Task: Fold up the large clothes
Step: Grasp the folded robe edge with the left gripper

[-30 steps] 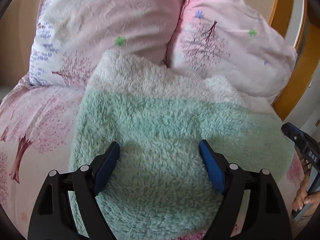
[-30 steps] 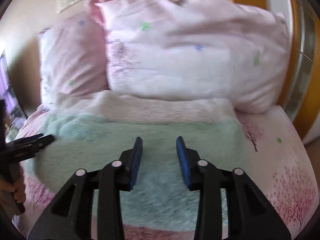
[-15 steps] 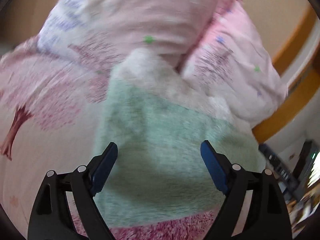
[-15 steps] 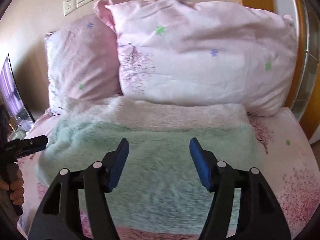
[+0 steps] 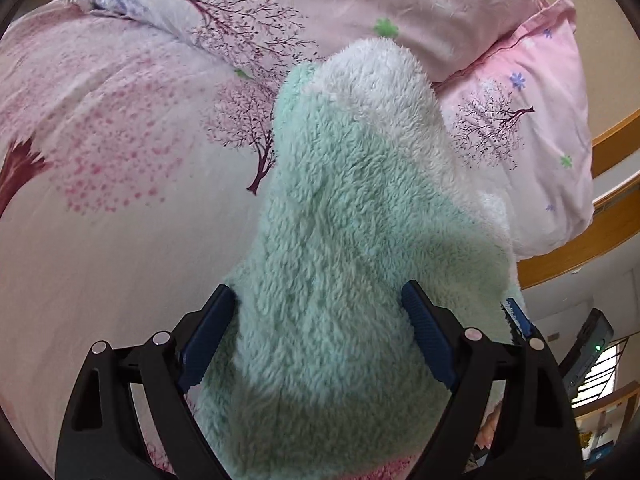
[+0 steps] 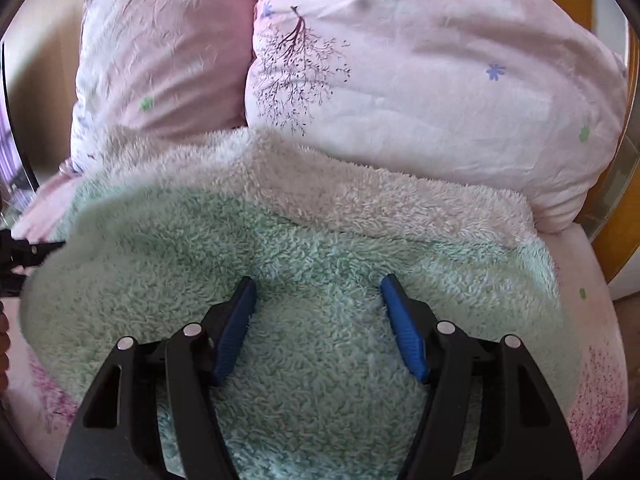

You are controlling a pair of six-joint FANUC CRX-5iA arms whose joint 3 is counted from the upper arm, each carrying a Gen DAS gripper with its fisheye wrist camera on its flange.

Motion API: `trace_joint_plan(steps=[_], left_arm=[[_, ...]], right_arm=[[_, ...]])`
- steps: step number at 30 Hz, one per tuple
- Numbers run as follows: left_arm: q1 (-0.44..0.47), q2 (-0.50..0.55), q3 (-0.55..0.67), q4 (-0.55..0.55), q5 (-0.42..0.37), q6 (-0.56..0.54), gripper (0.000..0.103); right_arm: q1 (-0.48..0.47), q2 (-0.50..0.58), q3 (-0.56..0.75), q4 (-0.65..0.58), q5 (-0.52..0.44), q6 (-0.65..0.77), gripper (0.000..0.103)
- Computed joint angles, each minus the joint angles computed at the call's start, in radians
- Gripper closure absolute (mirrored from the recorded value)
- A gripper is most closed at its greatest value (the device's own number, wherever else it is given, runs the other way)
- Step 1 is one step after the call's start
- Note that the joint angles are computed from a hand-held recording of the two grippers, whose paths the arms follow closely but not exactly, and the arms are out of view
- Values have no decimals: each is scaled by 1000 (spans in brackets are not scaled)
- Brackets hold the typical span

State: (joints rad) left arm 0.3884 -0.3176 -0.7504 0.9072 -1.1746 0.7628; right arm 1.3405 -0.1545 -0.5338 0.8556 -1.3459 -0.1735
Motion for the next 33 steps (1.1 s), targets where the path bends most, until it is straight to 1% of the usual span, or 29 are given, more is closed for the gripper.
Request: trace_joint_plan(steps=[3, 7, 15, 17, 18, 20, 21, 22, 23, 24, 26, 28, 29, 31, 33], left_arm=[[-26, 9, 12, -17, 28, 10, 16], [-51, 4, 20, -37, 54, 19, 13], [-81, -2, 10, -32, 89, 50, 7], [-111, 4, 9, -18, 110, 66, 6], [-117, 9, 11, -12, 109, 68, 6], [-108, 30, 10, 20, 78, 58, 6], [-103, 44, 8, 43, 60, 52, 8], [-84, 64, 9, 64, 24, 51, 15], [-61, 96, 13, 87, -24, 53, 17], [-49, 113, 18, 94, -42, 56, 22], [-18, 163, 36, 110, -102, 40, 23], [-4, 194, 51, 108, -141, 18, 24], [-6, 201, 55, 106, -151, 6, 24], [-18, 198, 55, 104, -144, -16, 23], [-40, 189, 51, 115, -123, -11, 23]], right_arm=[[-2, 11, 5, -9, -2, 6, 35], [4, 18, -2, -6, -9, 4, 35], [6, 9, -14, 5, 1, 6, 34], [5, 7, -18, 8, 6, 7, 34], [6, 6, -19, 9, 7, 7, 34], [4, 6, -19, 11, 11, 8, 34], [4, 5, -20, 11, 14, 11, 34], [4, 1, -21, 10, 18, 14, 34], [6, -2, -22, 9, 19, 11, 34], [9, -7, -24, 7, 21, 10, 34], [17, -15, -27, 4, 20, 11, 34], [21, -21, -31, 4, 22, 9, 34], [21, -21, -32, 4, 22, 8, 34], [20, -20, -30, 4, 21, 6, 34], [22, -18, -29, 4, 18, 2, 34]])
